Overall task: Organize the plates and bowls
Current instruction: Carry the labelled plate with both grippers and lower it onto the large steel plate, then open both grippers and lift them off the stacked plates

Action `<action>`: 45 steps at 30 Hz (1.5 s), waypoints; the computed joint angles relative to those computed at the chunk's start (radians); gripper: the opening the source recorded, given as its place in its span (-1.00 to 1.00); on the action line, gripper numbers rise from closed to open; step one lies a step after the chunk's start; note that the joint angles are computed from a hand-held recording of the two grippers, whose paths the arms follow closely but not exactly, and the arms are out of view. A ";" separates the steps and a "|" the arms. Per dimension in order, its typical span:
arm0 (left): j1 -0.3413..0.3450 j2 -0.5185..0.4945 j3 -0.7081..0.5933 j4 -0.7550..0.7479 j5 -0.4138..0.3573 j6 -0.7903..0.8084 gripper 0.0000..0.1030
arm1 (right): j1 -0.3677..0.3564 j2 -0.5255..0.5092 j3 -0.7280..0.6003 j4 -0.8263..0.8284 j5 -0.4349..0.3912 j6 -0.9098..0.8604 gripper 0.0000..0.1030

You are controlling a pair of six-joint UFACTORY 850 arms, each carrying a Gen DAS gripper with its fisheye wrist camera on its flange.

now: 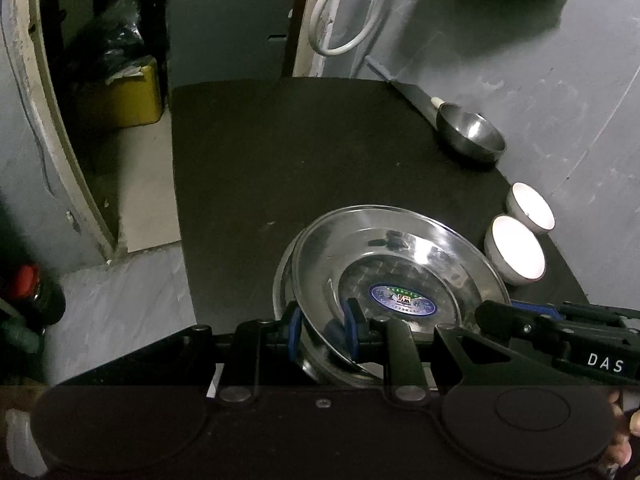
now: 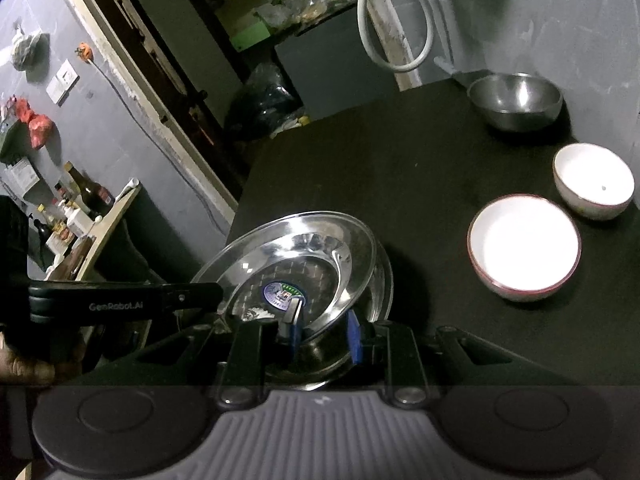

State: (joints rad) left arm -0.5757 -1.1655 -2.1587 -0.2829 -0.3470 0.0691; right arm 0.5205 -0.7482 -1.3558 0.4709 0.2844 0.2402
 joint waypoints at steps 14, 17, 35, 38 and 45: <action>-0.007 -0.027 -0.034 0.078 -0.024 -0.076 -0.52 | -0.004 -0.018 -0.026 -0.009 -0.035 0.029 -0.49; -0.008 -0.042 -0.056 0.096 -0.040 -0.097 -0.52 | -0.005 -0.028 -0.038 -0.004 -0.043 0.030 -0.49; -0.021 -0.105 -0.162 0.213 -0.107 -0.213 -0.48 | 0.003 -0.058 -0.083 0.112 -0.058 -0.096 -0.48; -0.024 -0.106 -0.166 0.236 -0.114 -0.229 -0.46 | 0.002 -0.057 -0.080 0.111 -0.058 -0.102 -0.48; -0.031 -0.109 -0.171 0.291 -0.130 -0.265 -0.42 | 0.000 -0.059 -0.093 0.155 -0.082 -0.173 -0.46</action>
State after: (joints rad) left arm -0.6071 -1.2749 -2.3301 0.0078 -0.4768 -0.1954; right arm 0.5204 -0.8072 -1.4492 0.6262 0.2029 0.0669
